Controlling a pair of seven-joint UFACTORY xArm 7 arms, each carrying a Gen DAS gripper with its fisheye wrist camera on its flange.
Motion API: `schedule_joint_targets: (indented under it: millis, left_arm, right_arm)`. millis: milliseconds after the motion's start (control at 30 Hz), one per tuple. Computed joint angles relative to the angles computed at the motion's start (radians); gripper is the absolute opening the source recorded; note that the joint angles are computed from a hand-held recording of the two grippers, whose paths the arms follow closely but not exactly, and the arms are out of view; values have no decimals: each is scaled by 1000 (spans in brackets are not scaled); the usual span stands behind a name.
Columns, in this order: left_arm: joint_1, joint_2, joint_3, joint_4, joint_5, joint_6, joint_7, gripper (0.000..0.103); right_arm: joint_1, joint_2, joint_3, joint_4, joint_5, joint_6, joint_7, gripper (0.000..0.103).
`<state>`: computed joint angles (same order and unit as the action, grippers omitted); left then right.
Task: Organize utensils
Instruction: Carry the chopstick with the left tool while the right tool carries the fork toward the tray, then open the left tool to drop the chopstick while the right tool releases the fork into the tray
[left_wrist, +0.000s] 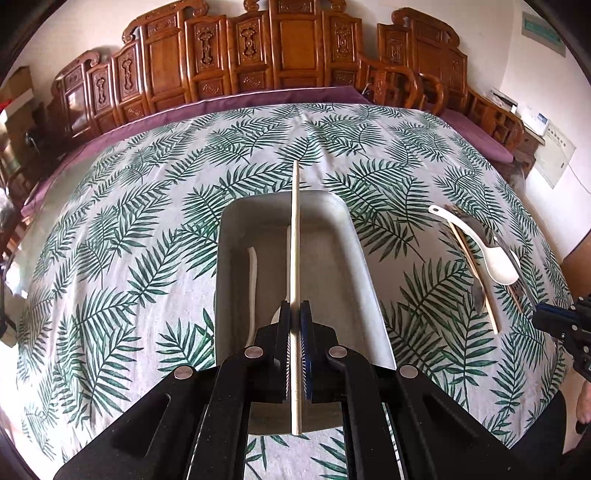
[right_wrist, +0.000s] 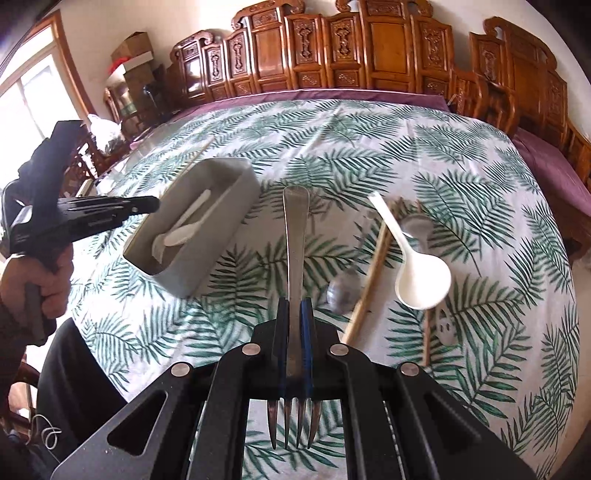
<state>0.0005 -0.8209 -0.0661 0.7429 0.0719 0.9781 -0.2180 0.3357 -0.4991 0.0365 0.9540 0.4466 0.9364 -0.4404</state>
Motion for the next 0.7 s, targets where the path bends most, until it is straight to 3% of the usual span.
schedule_joint_targets:
  millis: [300,700]
  left_arm:
    - [-5,-24,29,-12,-23,-19,22,5]
    - [25,-175,56,-41,-18,14,87,5]
  right_arm:
    - [34,69,48,85,6,-19,55,8]
    - [93,198,121,188,-3,-65,146,8]
